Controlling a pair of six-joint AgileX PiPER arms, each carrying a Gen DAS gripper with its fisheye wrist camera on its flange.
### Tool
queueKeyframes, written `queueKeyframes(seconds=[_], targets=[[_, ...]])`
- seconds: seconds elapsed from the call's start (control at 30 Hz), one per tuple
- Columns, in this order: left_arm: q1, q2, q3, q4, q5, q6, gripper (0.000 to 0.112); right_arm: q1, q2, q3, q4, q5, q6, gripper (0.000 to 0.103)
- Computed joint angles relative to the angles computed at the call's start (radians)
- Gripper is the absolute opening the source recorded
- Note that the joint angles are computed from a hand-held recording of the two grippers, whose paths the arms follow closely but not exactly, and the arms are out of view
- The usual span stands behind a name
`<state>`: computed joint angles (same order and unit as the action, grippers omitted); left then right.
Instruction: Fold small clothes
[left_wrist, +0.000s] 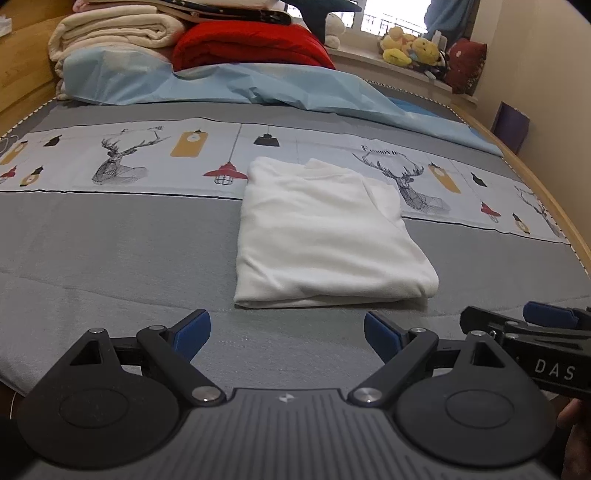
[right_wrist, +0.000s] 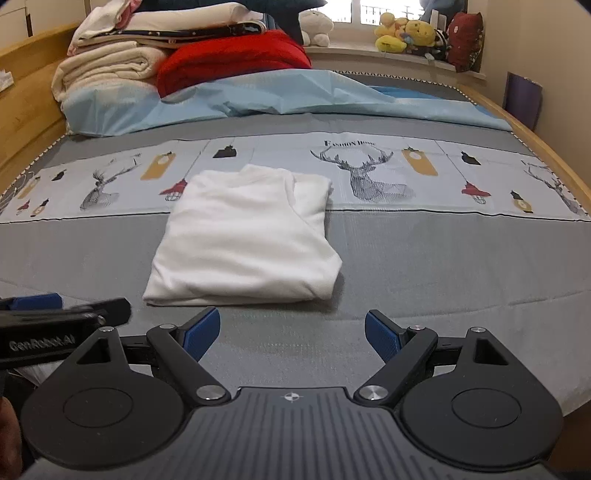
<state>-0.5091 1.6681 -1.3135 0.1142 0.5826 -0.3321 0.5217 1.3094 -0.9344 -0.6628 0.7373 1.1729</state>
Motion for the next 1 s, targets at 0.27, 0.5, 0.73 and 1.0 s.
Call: queueKeyframes(seconds=[0.27,0.5,0.73,1.0], targets=[[0.005,0.006,-0.003,-0.019,0.0,0.013,0.096,0.004,0.013,-0.007,-0.002,-0.006,-0.015,0.086],[0.012,0.007,-0.004,-0.041,0.002,0.024,0.096,-0.003,0.012,-0.005,0.003,-0.014,-0.02,0.086],[0.018,0.008,-0.006,-0.053,0.008,0.036,0.096,-0.005,0.012,-0.003,0.005,-0.017,-0.023,0.086],[0.018,0.008,-0.006,-0.053,0.008,0.036,0.096,-0.003,0.015,-0.005,0.008,-0.015,-0.02,0.086]])
